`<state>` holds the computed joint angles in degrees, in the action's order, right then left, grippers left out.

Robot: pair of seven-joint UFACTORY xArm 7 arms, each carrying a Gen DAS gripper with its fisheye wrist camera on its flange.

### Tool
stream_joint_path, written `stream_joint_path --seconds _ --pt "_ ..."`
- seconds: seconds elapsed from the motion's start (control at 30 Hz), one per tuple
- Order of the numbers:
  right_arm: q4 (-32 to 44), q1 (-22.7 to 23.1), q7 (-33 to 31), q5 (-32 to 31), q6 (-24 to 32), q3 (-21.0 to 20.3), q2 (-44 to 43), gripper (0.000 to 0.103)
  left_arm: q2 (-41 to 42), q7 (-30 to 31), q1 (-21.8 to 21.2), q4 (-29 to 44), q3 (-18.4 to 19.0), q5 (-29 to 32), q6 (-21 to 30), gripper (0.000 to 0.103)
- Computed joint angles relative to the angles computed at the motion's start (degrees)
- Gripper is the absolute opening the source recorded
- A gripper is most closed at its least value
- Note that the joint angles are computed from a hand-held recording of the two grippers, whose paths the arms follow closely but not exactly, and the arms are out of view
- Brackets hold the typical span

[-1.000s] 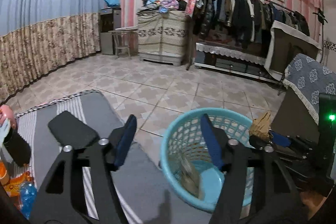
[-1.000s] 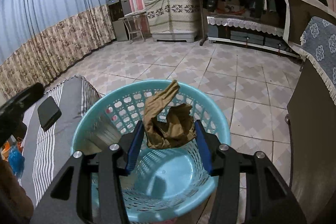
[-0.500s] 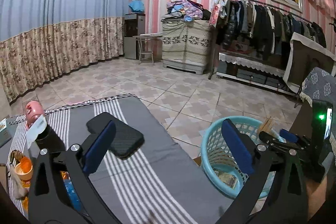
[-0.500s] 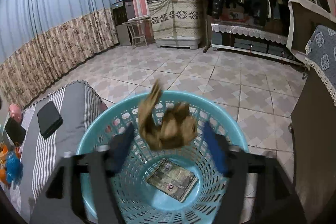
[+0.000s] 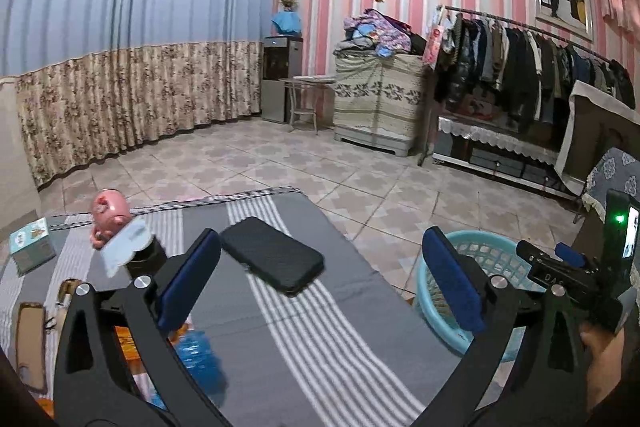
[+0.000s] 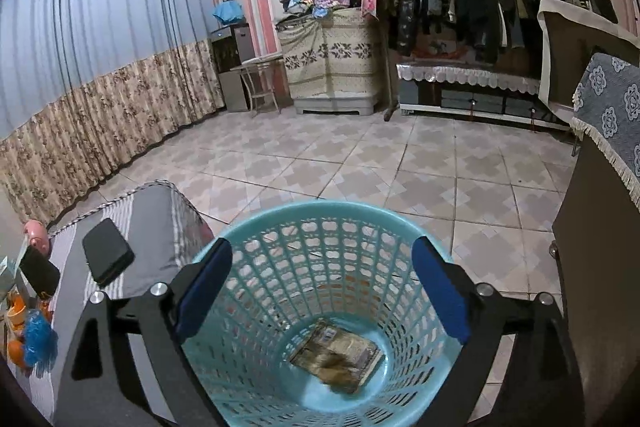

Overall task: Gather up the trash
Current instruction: 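Move both tools back over the trash on the cloth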

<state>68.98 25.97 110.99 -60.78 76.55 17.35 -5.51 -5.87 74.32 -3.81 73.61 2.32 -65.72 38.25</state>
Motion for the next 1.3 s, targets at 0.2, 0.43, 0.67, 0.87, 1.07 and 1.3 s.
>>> stream_joint_path --seconds 0.2,0.43,0.67,0.87,1.07,1.3 --pt "5.9 3.1 -2.2 -2.9 2.1 0.7 5.2 0.09 -1.2 1.6 2.4 -0.3 2.7 -0.5 1.4 0.098" --pt "13.6 10.1 -5.5 -5.4 4.0 -0.9 11.8 0.09 -0.1 3.2 7.6 1.6 6.4 -0.1 4.7 0.098" --pt "21.4 16.2 -6.2 -6.8 2.2 -3.6 18.3 0.09 4.4 4.7 15.2 5.3 8.1 1.3 6.9 0.098" --pt "34.3 21.8 -12.4 -7.0 0.7 -6.6 28.9 0.09 9.9 4.8 21.8 8.6 7.4 3.5 7.8 0.098" --pt "47.0 25.9 -18.4 -3.1 -1.1 -9.1 39.5 0.09 14.4 1.8 26.4 9.7 5.3 8.3 9.6 0.098" --pt "57.9 28.9 -25.5 2.4 -0.7 -12.7 47.3 0.09 17.1 1.3 28.6 8.3 3.2 10.9 9.0 0.097"
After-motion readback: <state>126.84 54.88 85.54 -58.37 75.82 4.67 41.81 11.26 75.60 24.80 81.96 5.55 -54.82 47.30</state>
